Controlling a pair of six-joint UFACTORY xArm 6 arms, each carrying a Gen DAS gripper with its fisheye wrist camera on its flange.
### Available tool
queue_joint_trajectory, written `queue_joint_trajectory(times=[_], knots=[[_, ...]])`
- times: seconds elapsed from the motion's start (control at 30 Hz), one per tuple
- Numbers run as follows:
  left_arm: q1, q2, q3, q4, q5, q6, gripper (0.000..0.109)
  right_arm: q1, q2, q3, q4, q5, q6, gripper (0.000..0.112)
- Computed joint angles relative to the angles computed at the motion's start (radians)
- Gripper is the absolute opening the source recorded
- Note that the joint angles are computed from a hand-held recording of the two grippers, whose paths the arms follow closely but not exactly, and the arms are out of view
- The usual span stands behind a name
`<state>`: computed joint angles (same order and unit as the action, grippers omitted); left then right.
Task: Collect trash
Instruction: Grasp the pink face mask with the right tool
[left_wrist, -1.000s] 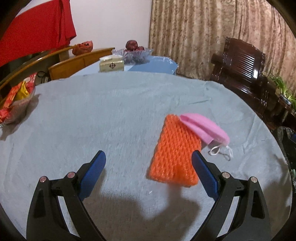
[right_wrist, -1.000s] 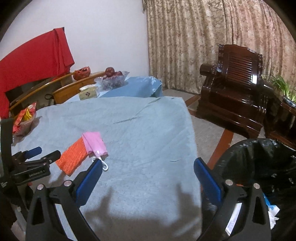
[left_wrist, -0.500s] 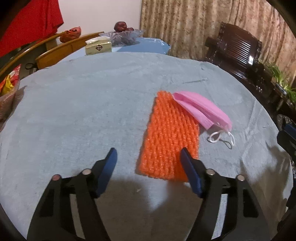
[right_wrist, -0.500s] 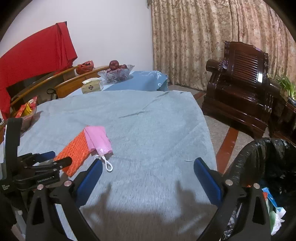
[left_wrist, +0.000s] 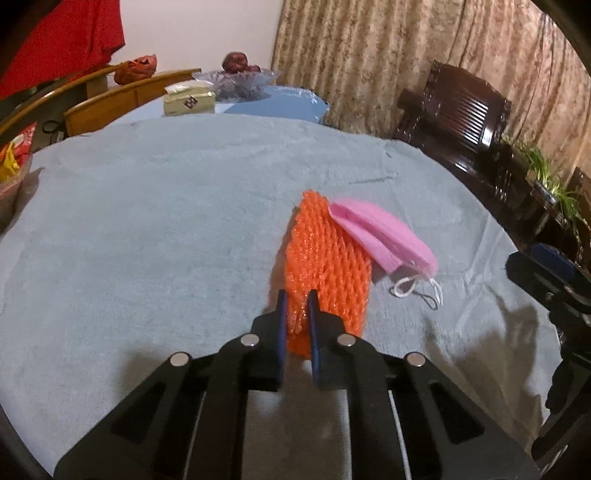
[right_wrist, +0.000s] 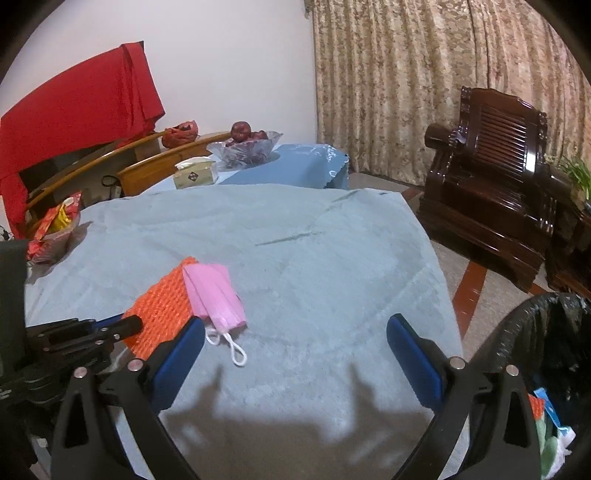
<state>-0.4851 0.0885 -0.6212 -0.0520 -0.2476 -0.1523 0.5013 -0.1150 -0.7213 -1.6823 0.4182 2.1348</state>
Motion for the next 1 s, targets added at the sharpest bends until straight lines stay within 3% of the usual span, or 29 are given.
queue_joint_trajectory(times=[0.17,0.37,0.53,0.83,1.0], knots=[[0.001,-0.045,0.031,-0.082,-0.033,0.053,0.009,-0.001,0.059,-0.060,-0.019,-0.016,0.019,0.097],[-0.040,-0.040,0.011,-0.415,-0.064,0.326,0.009,0.001,0.146,-0.140,-0.003,-0.046,-0.016,0.097],[-0.017,-0.026,0.002,-0.433,-0.064,0.355,0.009,0.004,0.230,-0.218,0.042,-0.075,-0.071,0.096],[0.053,-0.009,0.010,-0.261,-0.061,0.221,0.009,-0.004,0.348,-0.322,0.211,-0.140,-0.274,0.085],[0.063,0.001,0.005,-0.234,-0.063,0.194,0.009,-0.014,0.377,-0.335,0.297,-0.179,-0.374,0.057]])
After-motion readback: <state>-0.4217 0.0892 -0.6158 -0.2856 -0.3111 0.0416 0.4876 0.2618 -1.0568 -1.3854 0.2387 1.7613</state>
